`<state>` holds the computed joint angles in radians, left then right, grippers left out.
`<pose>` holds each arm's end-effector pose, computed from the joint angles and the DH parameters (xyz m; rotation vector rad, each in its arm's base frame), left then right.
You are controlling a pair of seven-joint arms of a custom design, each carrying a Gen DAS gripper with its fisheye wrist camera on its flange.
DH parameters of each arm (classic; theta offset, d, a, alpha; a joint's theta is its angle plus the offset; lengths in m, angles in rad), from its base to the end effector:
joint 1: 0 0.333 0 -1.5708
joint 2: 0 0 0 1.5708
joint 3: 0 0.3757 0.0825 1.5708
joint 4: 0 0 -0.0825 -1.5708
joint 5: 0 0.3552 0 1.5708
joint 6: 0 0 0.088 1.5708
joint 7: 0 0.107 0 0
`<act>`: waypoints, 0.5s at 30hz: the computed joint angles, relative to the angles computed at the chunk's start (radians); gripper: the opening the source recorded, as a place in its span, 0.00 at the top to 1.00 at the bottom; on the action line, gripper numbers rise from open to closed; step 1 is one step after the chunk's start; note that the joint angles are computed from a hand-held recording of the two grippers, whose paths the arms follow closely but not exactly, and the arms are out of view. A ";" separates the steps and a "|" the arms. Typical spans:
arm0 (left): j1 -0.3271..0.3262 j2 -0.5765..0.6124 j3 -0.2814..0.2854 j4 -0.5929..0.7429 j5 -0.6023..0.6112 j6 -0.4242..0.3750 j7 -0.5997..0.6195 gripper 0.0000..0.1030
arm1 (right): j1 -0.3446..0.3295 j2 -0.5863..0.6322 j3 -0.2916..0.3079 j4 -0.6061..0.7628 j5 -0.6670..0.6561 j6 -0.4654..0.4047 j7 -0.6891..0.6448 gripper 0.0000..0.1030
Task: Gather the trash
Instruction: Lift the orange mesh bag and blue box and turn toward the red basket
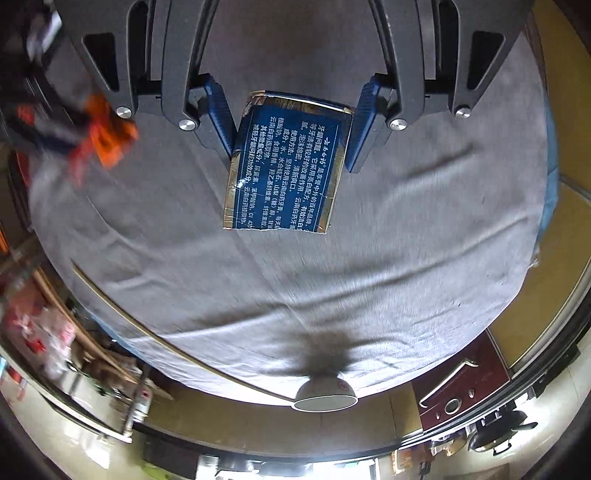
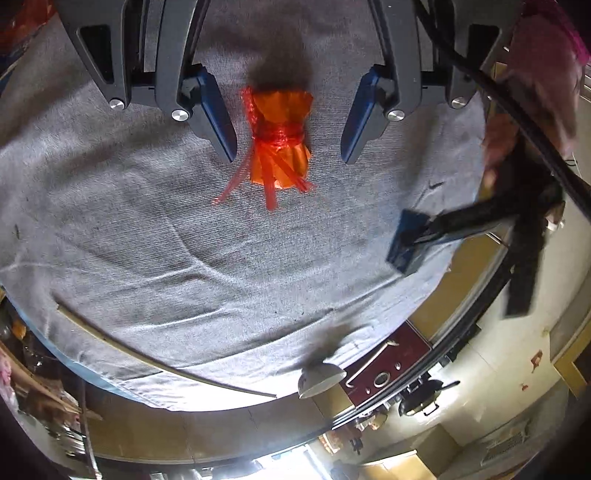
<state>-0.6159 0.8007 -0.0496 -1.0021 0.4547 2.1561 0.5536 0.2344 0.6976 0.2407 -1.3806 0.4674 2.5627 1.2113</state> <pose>0.6601 -0.4738 0.4678 -2.1022 1.7406 -0.5141 0.7212 0.2998 0.4214 -2.0593 1.3540 0.0543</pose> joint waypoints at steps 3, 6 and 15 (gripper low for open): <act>-0.043 -0.086 0.016 -0.141 0.052 0.017 -0.082 0.43 | 0.053 0.039 -0.054 0.052 -0.079 -0.021 0.050 0.41; -0.063 -0.138 0.012 -0.227 0.097 0.021 -0.160 0.43 | 0.107 0.046 -0.104 0.049 -0.176 0.004 0.097 0.61; -0.087 -0.201 -0.021 -0.306 0.186 0.013 -0.313 0.43 | -0.012 -0.065 0.049 -0.142 -0.083 0.091 0.026 0.62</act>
